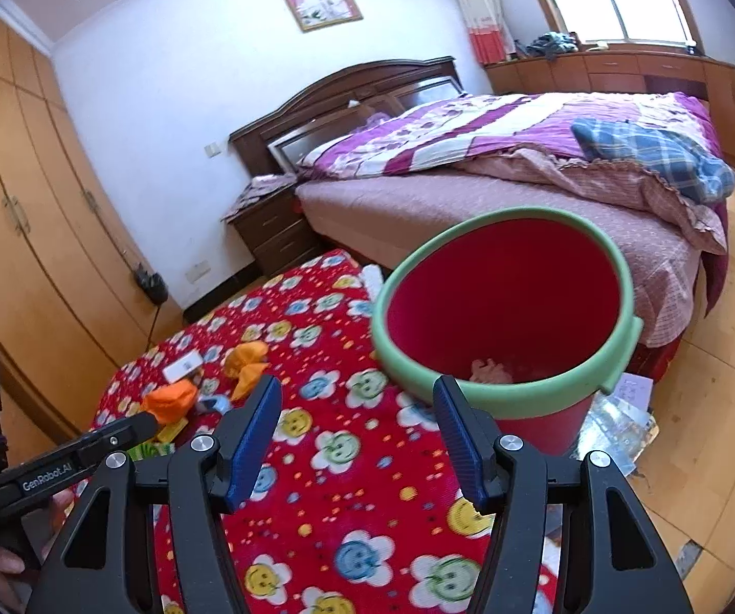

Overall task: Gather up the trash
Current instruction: 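Move both open tools back over the remaining trash on the bedspread, then grasp the green mosquito-coil packet with the left tool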

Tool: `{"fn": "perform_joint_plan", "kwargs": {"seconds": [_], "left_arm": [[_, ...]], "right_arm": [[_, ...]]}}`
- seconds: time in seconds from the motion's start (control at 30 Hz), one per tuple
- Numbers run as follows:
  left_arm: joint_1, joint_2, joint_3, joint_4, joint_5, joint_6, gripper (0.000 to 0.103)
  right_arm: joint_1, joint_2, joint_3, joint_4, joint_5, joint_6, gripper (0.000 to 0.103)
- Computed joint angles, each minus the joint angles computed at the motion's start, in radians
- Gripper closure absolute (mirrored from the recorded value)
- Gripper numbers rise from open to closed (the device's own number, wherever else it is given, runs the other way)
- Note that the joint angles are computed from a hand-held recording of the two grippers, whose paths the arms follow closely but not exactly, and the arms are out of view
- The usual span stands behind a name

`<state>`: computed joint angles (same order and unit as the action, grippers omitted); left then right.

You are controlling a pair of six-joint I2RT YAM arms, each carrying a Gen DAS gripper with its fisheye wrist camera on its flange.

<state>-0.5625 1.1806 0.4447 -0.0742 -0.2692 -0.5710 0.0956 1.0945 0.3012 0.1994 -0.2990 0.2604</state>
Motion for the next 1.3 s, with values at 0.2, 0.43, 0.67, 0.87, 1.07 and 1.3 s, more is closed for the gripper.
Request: {"fn": "perform_joint_plan", "kwargs": {"seconds": [0.2,0.43,0.67,0.87,1.07,1.3], "left_arm": [[0.039,-0.073,-0.094,0.006,-0.086,0.01,0.026],[0.152,-0.037,-0.146,0.044,-0.059,0.069,0.024],[0.256,0.112,-0.17,0.189,0.043,0.129,0.023],[0.291,0.221,-0.162,0.288,0.06,0.156,0.023],[0.333,0.204,-0.178,0.291,0.159,0.172,0.023],[0.25,0.206,-0.185,0.274,0.089,0.167,0.023]], "right_arm": [[0.081,0.017,-0.008,0.003,0.052,0.02,0.04],[0.151,0.084,-0.004,0.028,0.096,0.047,0.04],[0.187,0.152,0.016,0.04,0.118,0.057,0.04],[0.201,0.181,0.027,0.043,0.12,0.064,0.04],[0.231,0.207,0.036,0.048,0.137,0.072,0.04],[0.253,0.222,0.039,0.055,0.141,0.077,0.04]]}}
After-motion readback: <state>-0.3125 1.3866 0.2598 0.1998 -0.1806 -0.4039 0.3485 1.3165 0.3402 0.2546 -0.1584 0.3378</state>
